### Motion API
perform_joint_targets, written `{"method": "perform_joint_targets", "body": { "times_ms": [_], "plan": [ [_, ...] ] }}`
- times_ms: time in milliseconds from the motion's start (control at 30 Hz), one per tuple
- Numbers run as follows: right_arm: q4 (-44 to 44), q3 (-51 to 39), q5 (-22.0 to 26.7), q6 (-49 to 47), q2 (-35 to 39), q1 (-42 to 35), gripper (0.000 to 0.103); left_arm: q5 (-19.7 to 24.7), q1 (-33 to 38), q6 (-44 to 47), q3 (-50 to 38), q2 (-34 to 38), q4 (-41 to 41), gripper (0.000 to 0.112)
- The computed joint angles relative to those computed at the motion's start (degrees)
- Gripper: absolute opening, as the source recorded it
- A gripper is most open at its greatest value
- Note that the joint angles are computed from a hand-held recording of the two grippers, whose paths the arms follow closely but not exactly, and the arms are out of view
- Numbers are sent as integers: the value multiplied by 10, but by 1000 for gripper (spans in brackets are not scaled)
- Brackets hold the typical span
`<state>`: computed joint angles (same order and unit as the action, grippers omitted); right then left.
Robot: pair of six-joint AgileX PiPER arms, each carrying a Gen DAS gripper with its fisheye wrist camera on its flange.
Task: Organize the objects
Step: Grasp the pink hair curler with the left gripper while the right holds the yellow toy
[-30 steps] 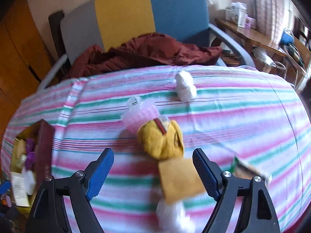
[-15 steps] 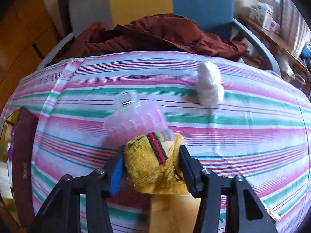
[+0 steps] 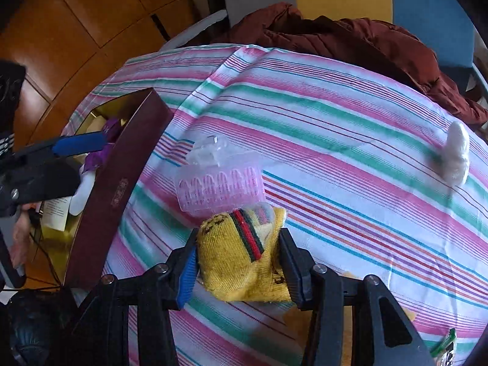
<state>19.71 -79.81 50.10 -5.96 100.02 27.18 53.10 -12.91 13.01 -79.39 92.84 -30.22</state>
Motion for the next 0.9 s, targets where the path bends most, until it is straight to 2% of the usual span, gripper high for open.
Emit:
{"method": "perform_joint_targets", "body": {
  "times_ms": [233, 433, 533, 600, 700, 767, 900],
  "plan": [
    [-12, 8, 7, -6, -4, 3, 49, 0, -48, -50, -77, 87, 47, 91],
    [-13, 7, 5, -7, -1, 2, 49, -15, -69, -53, -97, 128, 68, 89],
    [-15, 7, 5, -6, -1, 3, 49, -6, -72, -44, -117, 155, 55, 76],
    [-18, 6, 5, -5, 0, 3, 50, 8, -73, -43, -133, 175, 47, 72],
    [-23, 6, 4, -4, 1, 4, 50, 15, -75, -27, -137, 188, 35, 59],
    [-24, 9, 3, -3, -1, 5, 50, 4, -72, 0, -124, 182, 7, 39],
    [-27, 12, -1, 0, -4, 1, 49, -26, -80, 21, -97, 153, 12, 34]
  ]
}}
